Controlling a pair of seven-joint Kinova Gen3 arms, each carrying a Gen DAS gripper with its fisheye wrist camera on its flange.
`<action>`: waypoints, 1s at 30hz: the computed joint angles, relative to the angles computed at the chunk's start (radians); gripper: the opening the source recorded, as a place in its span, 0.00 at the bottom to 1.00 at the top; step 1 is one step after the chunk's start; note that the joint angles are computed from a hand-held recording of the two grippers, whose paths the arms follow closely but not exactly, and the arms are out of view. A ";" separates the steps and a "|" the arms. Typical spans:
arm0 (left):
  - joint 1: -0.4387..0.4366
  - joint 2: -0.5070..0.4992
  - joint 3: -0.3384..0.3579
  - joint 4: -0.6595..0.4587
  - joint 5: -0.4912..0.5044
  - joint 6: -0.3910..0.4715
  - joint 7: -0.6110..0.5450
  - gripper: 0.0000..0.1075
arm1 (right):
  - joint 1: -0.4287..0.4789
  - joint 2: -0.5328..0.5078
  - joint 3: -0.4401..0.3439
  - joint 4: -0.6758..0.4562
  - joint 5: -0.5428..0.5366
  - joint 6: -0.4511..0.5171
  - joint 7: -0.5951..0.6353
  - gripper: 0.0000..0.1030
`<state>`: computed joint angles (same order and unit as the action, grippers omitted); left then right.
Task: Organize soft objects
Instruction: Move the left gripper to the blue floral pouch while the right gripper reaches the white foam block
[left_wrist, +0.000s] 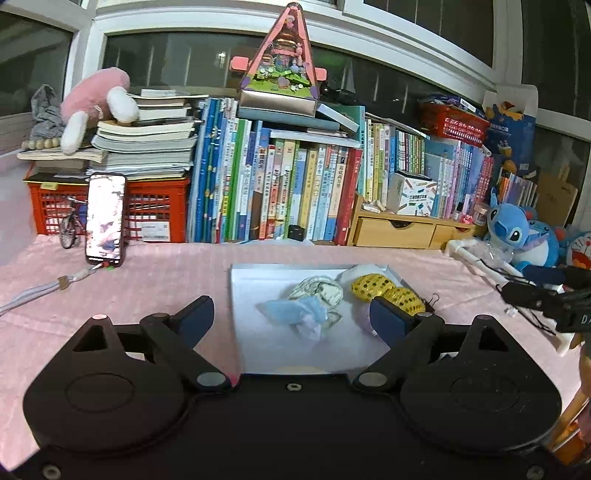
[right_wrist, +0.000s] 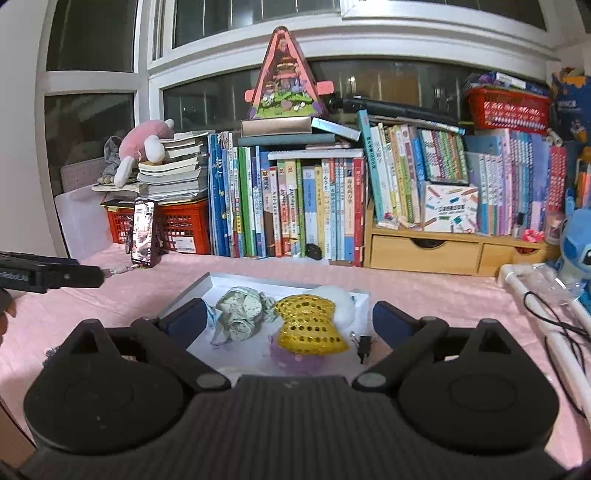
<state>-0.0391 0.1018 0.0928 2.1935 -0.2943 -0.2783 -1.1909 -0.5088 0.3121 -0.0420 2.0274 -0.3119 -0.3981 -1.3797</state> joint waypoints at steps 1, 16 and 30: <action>0.009 -0.007 -0.011 0.018 0.020 -0.013 -0.024 0.85 | -0.011 -0.002 0.006 0.017 -0.010 -0.026 0.010 0.98; 0.020 -0.092 -0.078 0.223 0.115 -0.129 -0.111 0.89 | -0.025 -0.001 -0.034 0.200 -0.119 -0.281 0.052 1.00; 0.039 -0.025 -0.087 0.330 0.381 -0.251 -0.289 0.90 | -0.068 0.050 -0.018 0.249 -0.266 -0.355 0.110 1.00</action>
